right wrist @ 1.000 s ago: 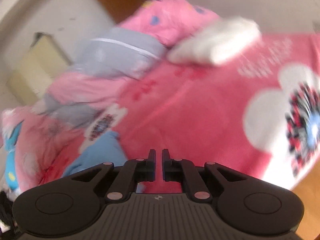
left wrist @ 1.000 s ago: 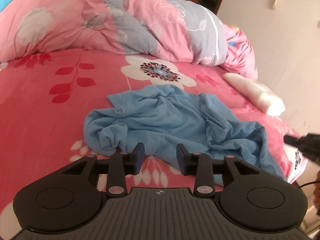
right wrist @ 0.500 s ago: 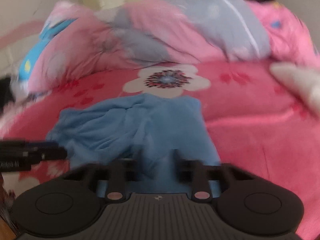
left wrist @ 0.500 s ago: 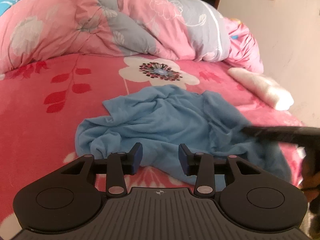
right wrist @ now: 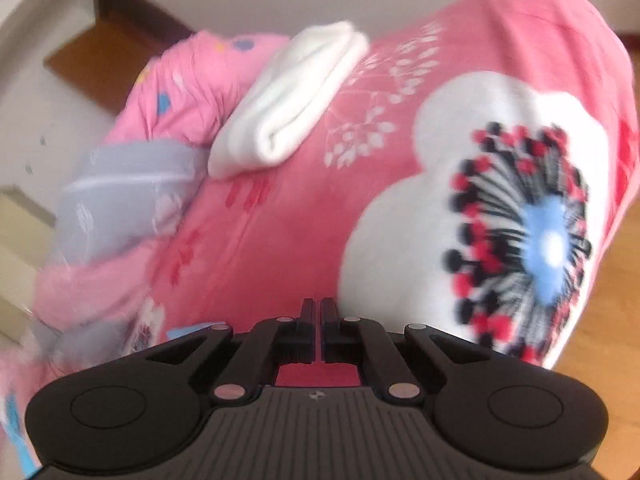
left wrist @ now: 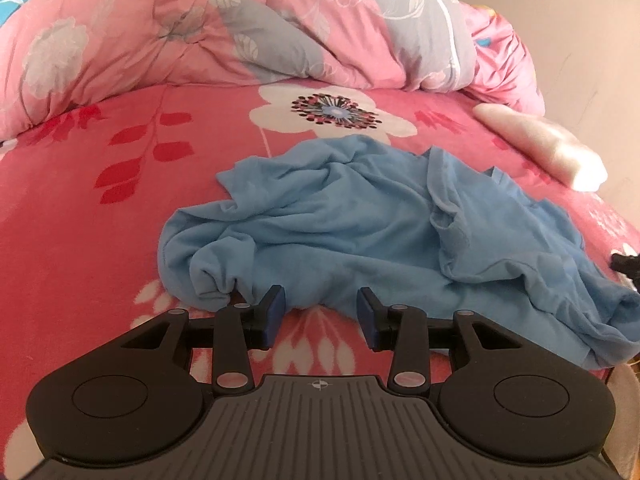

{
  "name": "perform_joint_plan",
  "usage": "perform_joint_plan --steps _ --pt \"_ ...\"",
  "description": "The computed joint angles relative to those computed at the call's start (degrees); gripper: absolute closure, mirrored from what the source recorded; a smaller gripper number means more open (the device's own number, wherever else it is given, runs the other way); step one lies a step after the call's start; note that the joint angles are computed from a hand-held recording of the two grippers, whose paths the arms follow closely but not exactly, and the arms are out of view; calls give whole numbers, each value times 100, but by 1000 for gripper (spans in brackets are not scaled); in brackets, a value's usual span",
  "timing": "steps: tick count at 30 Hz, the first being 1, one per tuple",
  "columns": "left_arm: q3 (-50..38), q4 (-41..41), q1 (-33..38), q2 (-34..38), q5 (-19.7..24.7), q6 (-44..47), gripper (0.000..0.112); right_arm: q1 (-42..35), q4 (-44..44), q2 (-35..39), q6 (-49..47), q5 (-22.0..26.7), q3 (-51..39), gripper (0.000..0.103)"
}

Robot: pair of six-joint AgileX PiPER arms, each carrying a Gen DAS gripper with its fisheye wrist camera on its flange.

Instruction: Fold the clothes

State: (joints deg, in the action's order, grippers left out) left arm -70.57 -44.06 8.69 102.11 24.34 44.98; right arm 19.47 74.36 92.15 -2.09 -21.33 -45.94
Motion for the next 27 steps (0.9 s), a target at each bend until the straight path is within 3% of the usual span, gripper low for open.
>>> perform_joint_plan --steps 2,5,7,10,13,16,20,22,26,27 --pt "11 58 -21 -8 -70 -89 73 230 -321 -168 52 -197 99 96" --pt "52 -2 -8 -37 -152 -110 73 451 -528 -87 -732 102 -441 74" --pt "64 -50 9 -44 -172 -117 73 436 -1066 215 -883 727 -1083 43" --pt "72 -152 64 -26 -158 -62 73 320 -2582 986 -188 1985 -2391 33" --pt "51 -457 167 26 -83 196 73 254 -4301 1979 1099 3162 -3972 22" --pt "59 -805 258 89 -12 603 73 290 -5634 2927 2363 4180 -5530 21" --pt "118 -1328 367 173 61 1249 73 190 -5778 3939 2499 5334 -7155 21" --pt "158 -1621 421 196 100 1558 73 142 -5681 4286 2328 5680 -7751 23" --pt "232 -2107 503 232 163 2067 73 49 -5187 4447 1774 5841 -8072 51" --pt "247 -2183 523 232 186 2141 73 24 -5018 4489 1675 5887 -8153 68"
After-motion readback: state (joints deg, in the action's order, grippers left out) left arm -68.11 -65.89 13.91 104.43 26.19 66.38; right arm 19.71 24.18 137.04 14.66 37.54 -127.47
